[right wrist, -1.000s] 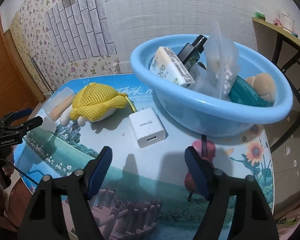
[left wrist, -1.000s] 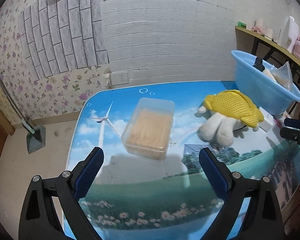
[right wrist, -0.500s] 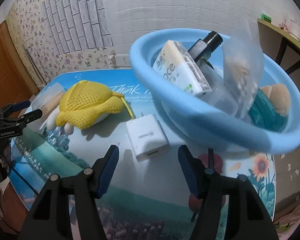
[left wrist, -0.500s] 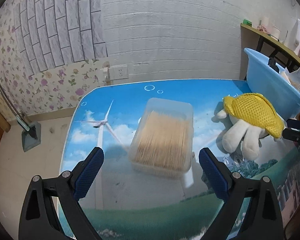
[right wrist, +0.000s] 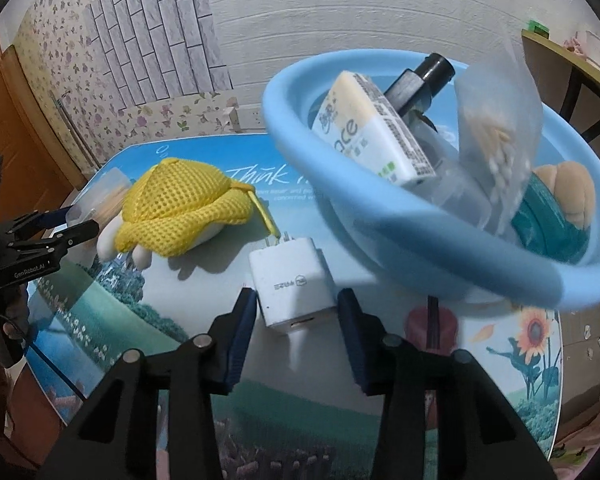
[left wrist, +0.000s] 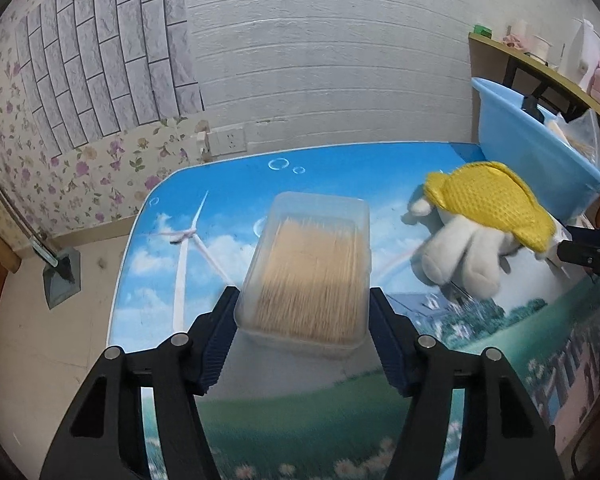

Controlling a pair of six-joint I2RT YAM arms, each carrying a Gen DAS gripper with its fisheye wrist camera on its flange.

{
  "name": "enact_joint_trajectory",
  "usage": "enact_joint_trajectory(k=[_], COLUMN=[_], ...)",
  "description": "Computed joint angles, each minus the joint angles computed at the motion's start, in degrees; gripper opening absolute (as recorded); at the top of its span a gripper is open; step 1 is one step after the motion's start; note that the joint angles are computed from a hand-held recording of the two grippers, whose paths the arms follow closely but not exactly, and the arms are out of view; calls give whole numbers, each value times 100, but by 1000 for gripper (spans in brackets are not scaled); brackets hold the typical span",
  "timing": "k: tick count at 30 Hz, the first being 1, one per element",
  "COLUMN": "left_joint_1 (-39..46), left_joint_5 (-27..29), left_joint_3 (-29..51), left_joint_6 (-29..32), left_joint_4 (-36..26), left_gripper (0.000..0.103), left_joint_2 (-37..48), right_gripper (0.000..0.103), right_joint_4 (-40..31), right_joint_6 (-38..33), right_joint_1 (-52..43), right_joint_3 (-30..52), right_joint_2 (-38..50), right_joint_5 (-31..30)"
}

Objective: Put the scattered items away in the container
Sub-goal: 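Close the left tool on the toothpick box while the right tool approaches the white charger, then lift the toothpick box with the left tool while the right tool grasps the white charger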

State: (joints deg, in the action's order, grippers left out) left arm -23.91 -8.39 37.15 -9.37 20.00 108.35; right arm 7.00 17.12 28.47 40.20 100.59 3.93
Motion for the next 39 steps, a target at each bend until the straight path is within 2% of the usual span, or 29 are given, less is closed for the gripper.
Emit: enact_joint_trajectory(k=[13, 26, 39], left_joint_1=[-775, -1415, -1516], left_joint_5=[-427, -664, -749], left_joint_3=[-524, -627, -449], left_joint_6=[-610, -894, -911], left_joint_4=[-185, -404, -512], left_gripper=[62, 62, 62], left_joint_2=[-532, -837, -627], right_gripper=[41, 41, 41], right_joint_4=[289, 313, 376], right_joint_6=[50, -8, -33], right_joint_1=[-52, -207, -174], right_joint_3=[-774, -1536, -1627], right_joint_2=[-614, -1477, -1477], right_joint_5=[-106, -22, 6])
